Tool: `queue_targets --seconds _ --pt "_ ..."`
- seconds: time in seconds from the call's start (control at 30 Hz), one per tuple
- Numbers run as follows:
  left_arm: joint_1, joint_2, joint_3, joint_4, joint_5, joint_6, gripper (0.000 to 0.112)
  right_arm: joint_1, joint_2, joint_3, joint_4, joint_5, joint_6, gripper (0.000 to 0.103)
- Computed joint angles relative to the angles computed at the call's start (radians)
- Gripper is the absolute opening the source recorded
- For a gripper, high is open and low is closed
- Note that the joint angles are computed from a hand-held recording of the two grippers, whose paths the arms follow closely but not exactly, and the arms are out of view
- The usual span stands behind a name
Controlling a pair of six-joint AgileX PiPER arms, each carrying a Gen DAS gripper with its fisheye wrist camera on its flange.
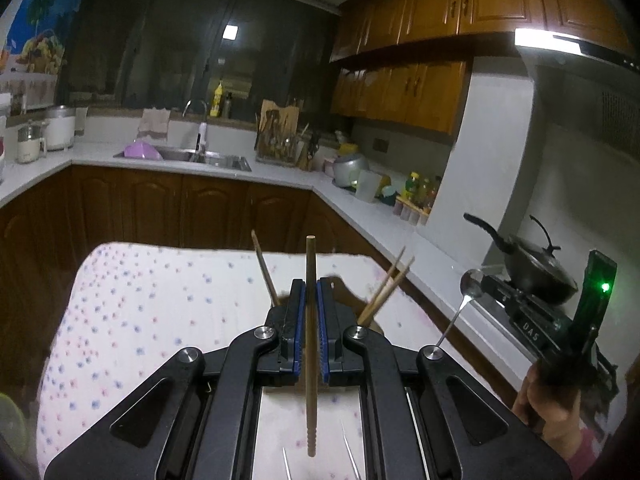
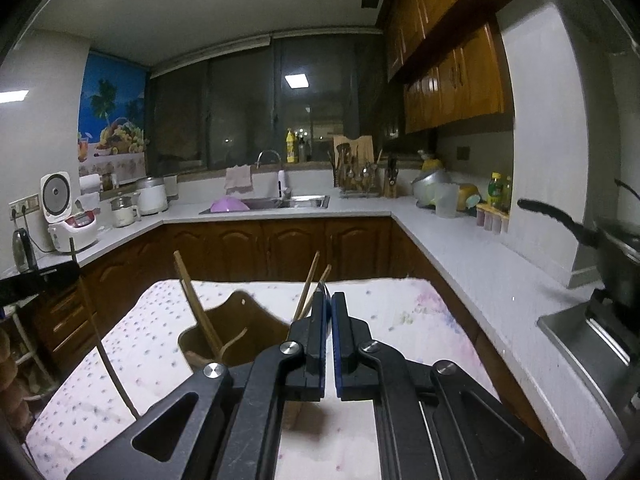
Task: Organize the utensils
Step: 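Lift the spoon and wooden chopstick with both tools over the caddy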
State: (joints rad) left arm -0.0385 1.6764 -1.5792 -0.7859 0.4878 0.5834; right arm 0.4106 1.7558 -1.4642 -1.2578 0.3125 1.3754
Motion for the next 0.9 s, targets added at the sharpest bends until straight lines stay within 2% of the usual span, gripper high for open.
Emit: queue_targets --seconds 0.23,0.33,0.53,0.73,0.9 --pt "-0.008 0.101 -0.210 0.085 0.003 -0.106 0.005 -0.001 0.087 -0.140 -0.026 0.034 -0.008 0.002" --pt "-0.019 0.141 -0.297 0.138 -0.013 -0.160 0.005 0.006 0.130 -0.198 -0.092 0.058 0.035 0.002" --pt "-0.032 0.253 -0.489 0.258 0.002 -0.301 0.005 0.023 0.215 -0.310 -0.153 0.111 0.027 0.002" --pt "-0.055 0.330 -0.535 0.346 -0.070 -0.391 0.005 0.041 0.284 -0.356 -0.231 0.136 0.038 0.002" --pt "-0.065 0.357 -0.478 0.353 -0.110 -0.394 0.005 0.056 0.329 -0.372 -0.247 0.141 0.017 0.002"
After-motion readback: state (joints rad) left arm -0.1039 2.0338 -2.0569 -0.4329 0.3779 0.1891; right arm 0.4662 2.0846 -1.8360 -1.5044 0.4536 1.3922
